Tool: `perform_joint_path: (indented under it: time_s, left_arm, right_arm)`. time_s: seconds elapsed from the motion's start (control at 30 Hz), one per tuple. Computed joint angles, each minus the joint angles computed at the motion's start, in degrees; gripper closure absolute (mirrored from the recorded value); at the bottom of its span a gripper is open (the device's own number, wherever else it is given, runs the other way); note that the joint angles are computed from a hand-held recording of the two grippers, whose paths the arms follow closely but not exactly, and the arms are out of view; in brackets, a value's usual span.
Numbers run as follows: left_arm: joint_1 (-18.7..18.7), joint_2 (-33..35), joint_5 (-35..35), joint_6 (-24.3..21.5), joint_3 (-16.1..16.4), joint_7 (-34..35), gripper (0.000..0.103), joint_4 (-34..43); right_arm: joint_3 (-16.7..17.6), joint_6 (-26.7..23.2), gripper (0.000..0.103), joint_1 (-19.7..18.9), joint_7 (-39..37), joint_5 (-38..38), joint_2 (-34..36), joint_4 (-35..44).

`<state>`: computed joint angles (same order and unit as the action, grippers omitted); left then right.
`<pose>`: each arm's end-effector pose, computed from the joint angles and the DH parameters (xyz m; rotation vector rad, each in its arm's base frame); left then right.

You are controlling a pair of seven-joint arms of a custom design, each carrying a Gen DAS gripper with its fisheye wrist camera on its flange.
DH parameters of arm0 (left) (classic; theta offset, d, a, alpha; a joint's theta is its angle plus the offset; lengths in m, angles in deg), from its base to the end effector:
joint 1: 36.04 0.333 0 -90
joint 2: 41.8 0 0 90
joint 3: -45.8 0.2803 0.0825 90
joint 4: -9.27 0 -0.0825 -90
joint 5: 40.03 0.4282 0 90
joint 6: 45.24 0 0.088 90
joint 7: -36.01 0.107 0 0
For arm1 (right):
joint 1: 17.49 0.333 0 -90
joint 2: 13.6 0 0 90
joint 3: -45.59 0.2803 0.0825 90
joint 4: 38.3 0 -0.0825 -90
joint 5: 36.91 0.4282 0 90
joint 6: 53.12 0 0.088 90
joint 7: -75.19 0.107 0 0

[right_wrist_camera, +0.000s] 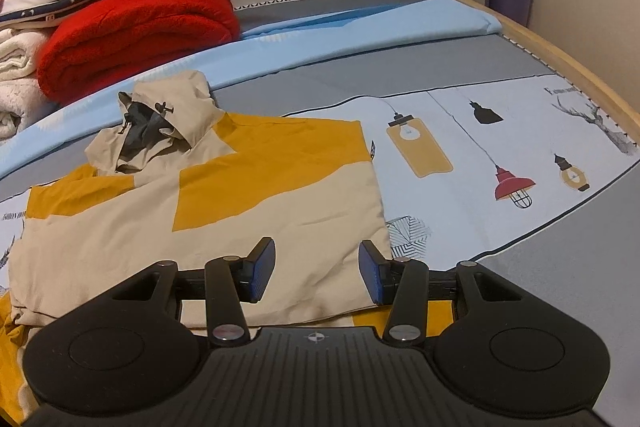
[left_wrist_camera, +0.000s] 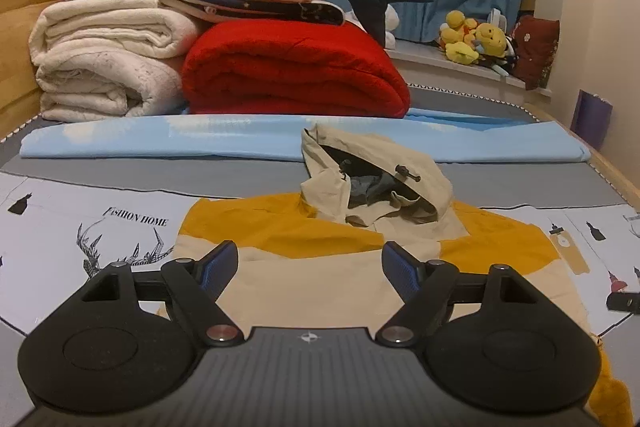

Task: Fold large clothes
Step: 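Move the left tool toward the jacket hood, then close the left tool on the hood edge, then lift the hood with the left tool, lay it onto the jacket body, release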

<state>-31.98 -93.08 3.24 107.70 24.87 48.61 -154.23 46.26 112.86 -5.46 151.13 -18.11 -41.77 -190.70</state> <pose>0.3843 -0.1144 0.4327 -1.9240 1.1355 -0.6565 0.4685 0.0858 0.4226 -1.8880 1.5767 -0.4977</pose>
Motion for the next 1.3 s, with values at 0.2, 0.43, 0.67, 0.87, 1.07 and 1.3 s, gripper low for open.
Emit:
perform_joint_path:
  time_s: [0.2, 0.43, 0.67, 0.87, 1.07, 1.3]
  left_arm:
    - [0.23, 1.75, -1.42, -0.32, 4.45, 6.62, 0.078, 1.2]
    - [8.18, 21.95, -0.77, 4.94, 7.42, 11.67, 0.089, 16.56]
    - [7.18, 47.86, -4.63, 8.56, 14.51, 18.41, 0.089, 37.81]
    - [4.47, 66.63, -6.55, 10.01, 20.1, 17.03, 0.087, 56.26]
    - [2.37, 82.63, -12.73, 8.25, 23.91, 18.06, 0.056, 74.45]
    - [1.22, 94.32, -15.51, 1.83, 25.71, 23.06, 0.063, 89.69]
  right_arm:
    - [-2.61, -0.46, 0.055, 1.71, -1.89, 2.9, 0.72, 1.94]
    - [-5.75, 1.32, 0.1, 4.4, -7.78, 9.58, 1.99, 3.85]
    - [-2.78, -0.51, 0.091, 1.08, -5.95, 7.76, 5.57, 6.25]
    - [-1.27, -0.57, 0.079, -0.68, -3.37, 5.62, 8.95, 8.19]
    - [-1.3, -0.78, 0.078, 0.08, -3.33, 5.41, 11.61, 10.17]
    - [-0.71, -2.38, 0.077, -1.33, -2.51, 2.95, 13.07, 11.03]
